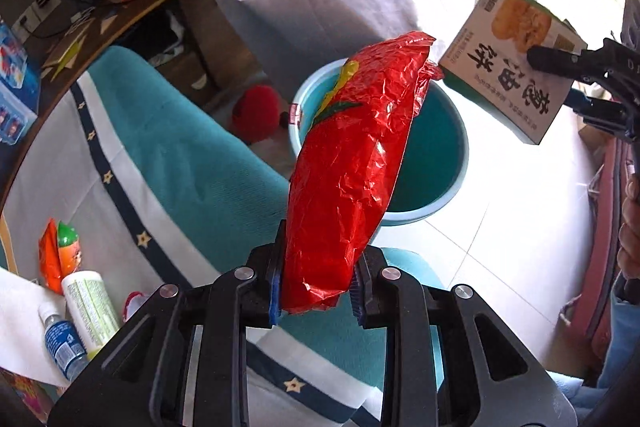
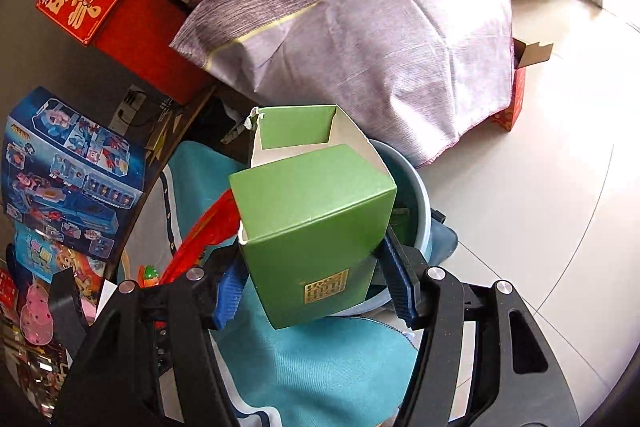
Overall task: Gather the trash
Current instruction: 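Carry the snack bag and bread box over the bin and release both, then return both tools to the table toward the water bottle and pill bottle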
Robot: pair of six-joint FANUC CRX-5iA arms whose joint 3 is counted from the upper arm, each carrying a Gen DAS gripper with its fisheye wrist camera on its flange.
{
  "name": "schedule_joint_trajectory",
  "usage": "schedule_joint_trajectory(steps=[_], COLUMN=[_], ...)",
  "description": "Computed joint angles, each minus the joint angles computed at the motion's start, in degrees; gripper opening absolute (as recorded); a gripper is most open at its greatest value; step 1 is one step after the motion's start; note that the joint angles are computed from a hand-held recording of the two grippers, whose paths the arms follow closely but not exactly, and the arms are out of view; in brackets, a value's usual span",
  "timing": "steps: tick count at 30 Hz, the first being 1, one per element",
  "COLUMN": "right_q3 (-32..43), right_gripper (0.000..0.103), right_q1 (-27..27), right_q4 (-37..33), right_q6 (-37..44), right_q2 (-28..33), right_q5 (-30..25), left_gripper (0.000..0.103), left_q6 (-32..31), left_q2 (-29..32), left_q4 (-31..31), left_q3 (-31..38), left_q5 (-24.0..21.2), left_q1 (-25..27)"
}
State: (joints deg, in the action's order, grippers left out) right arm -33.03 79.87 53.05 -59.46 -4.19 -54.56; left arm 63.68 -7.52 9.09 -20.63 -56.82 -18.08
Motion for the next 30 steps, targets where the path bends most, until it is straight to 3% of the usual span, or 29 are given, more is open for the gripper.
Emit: schedule_joint_trajectory(steps=[6, 9, 11, 13, 19, 26, 30], right_q3=[-1.06, -1.17, -0.95, -0.89, -0.18, 1.72, 2.48], right_gripper=[0.058, 0.058, 0.058, 0.059, 0.06, 0.073, 0.074], right_q1=[-2.25, -3.71, -4.42, -5.13, -6.39, -7.71, -7.57], right_q4=[-0.42, -1.03, -1.65, -2.06, -3.57, -6.18, -7.12], right_q6=[1.17, 2.43, 3.44, 4.05, 6.12, 9.48, 9.98], right_q2=[-0.52, -0.3, 0.14, 0.56, 1.86, 4.34, 4.86], right_q5=[0.54, 2.51, 3.54, 4.65, 6.71, 10.31, 10.25], left_gripper=[0.033, 0.056, 0.084, 0.089, 0.094, 0.097, 0.097], left_q6=[1.63, 2.54, 3.24, 3.52, 4.79, 3.88, 3.04], left_q2=[6.91, 8.51, 8.76, 8.83, 9.31, 7.6, 6.39], left_q4=[-1.53, -1.71, -1.83, -1.77, -1.95, -0.05, 1.64], left_q3=[4.53, 5.79, 5.95, 5.95, 6.59, 4.37, 2.93], left_q5=[-0.9, -0.35, 0.84, 1.85, 1.43, 2.04, 2.35], left_q1=[-4.08, -5.11, -5.38, -5.49, -4.78, -2.36, -0.93])
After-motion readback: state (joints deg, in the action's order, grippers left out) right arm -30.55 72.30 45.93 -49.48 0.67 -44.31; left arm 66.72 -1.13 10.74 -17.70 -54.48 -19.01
